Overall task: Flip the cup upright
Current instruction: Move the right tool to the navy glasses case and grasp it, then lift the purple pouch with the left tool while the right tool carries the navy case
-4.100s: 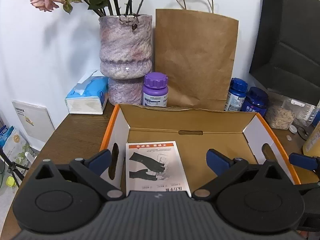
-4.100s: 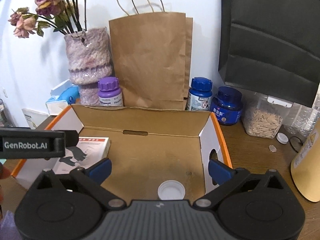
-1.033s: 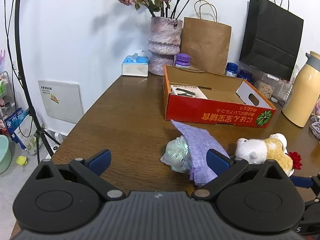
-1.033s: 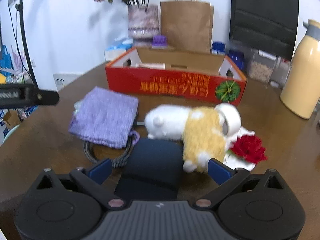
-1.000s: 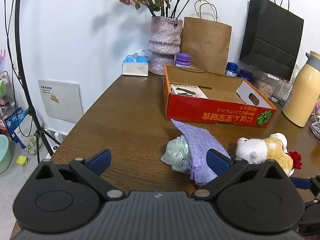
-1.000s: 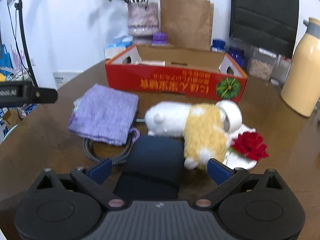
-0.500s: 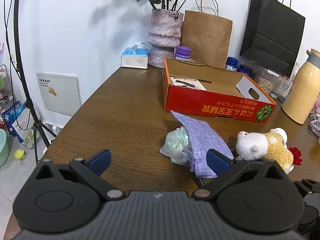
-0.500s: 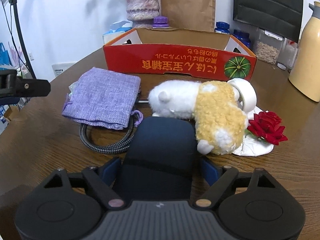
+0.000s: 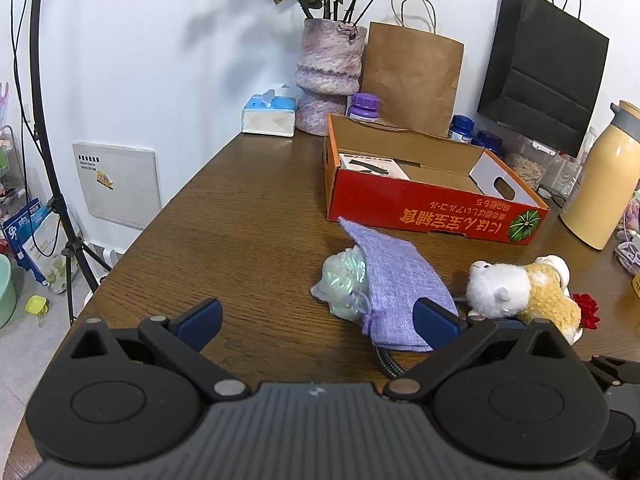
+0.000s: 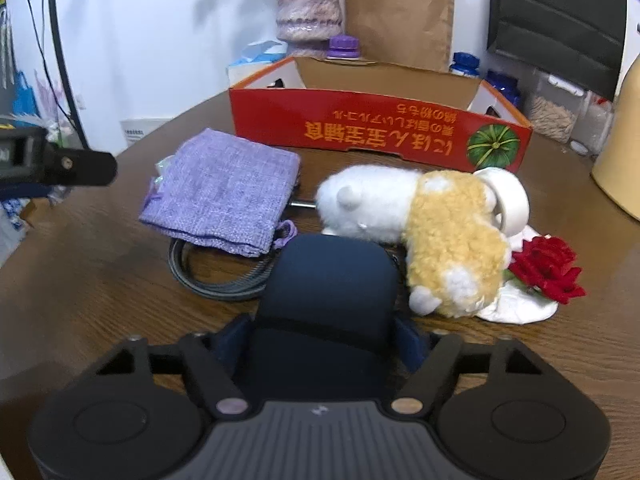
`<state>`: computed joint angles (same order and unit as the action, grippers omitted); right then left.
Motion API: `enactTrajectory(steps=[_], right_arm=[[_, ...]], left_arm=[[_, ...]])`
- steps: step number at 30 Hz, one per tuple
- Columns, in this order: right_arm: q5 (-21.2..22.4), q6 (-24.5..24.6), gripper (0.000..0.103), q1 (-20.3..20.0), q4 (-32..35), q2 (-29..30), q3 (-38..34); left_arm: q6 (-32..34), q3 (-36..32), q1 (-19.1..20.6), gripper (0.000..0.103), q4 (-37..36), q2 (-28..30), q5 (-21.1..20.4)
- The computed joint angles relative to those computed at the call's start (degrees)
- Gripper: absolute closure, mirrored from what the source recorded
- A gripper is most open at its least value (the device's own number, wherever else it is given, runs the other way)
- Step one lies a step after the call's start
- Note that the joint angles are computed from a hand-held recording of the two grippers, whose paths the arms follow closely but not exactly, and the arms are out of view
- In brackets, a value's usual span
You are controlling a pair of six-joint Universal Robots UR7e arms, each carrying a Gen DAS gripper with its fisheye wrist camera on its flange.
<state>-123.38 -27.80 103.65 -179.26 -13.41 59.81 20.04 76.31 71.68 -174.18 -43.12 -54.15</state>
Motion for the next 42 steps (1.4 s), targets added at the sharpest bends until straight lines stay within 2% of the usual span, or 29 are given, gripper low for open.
enactTrajectory(steps=[7, 20, 32, 42], right_arm=[[2.2, -0.8, 0.039, -0.2, -5.6, -1.3, 3.9], [8.2, -3.0, 0.04, -0.1, -14.2, -5.7, 11.2], [11.8, -5.6, 0.04, -0.7, -19.2, -7.7, 11.7], [14.7, -7.0, 0.04, -2.2, -19.8, -8.4, 9.8]], left_arm=[[0.6, 0.4, -0.3, 0.0, -0.5, -0.2, 0.1], [0.6, 0.3, -1.2, 0.0, -1.3, 0.2, 0.7], [0.2, -1.8, -2.4, 0.0, 0.1, 2.0, 2.6], [0.0, -5.5, -3.5, 0.0, 2.2, 5.4, 5.2]])
